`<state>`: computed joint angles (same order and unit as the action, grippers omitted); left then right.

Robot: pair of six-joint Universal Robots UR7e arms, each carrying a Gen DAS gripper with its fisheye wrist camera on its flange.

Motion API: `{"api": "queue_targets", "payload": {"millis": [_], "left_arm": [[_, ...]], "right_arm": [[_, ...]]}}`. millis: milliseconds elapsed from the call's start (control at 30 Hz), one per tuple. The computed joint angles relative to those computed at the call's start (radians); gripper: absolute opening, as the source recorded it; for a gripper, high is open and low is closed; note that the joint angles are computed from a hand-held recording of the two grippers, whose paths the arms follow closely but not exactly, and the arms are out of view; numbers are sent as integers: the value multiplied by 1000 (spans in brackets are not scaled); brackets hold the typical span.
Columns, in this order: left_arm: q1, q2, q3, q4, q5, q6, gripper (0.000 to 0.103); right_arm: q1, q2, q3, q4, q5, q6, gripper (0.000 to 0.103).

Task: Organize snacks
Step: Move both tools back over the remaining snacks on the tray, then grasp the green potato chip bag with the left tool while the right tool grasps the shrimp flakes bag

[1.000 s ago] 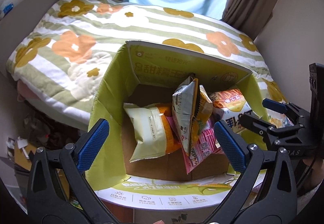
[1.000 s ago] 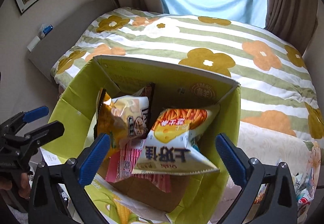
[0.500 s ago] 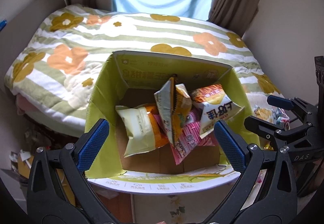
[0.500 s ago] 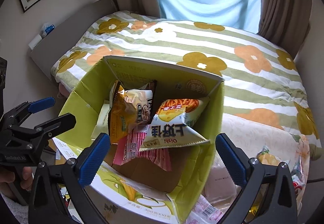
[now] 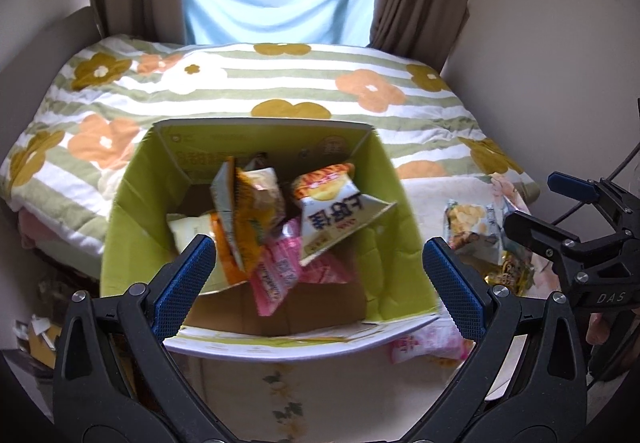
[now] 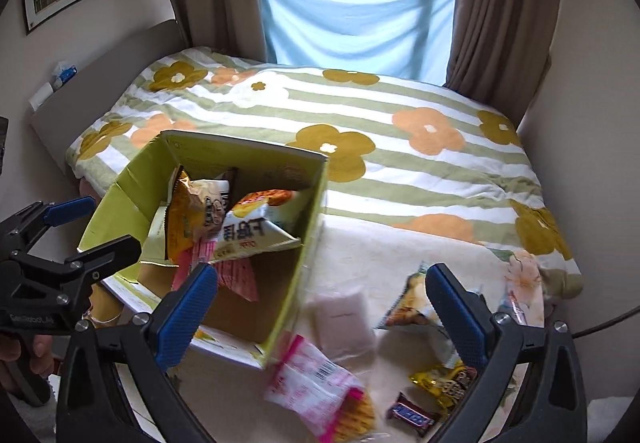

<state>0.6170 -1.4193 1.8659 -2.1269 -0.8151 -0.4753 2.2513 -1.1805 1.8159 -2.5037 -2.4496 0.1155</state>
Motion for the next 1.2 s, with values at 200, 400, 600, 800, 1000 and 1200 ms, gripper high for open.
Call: {"api": "queue_targets", "payload": {"millis": [200, 400, 600, 800, 1000, 1200], "left_arm": [[-67, 88, -15, -10, 5, -104, 103], [-128, 219, -63, -34, -1, -171, 103], [-151, 355, -125, -67, -34, -222, 103], [-128, 482, -231, -36, -106, -189, 103], [-74, 596, -341, 16, -192, -97, 103], [-4, 695, -426, 71, -272, -38, 103]], "right_arm": [[-52, -171, 94, 6, 23, -34, 103], [-125, -326, 164, 14, 73, -89, 103], [-220, -449, 191, 61, 146, -146, 103], [-327, -535, 201, 110, 241, -158, 103], [-438, -577, 216, 130, 348, -112, 103], [-529, -578, 235, 123, 408, -41, 103]]}}
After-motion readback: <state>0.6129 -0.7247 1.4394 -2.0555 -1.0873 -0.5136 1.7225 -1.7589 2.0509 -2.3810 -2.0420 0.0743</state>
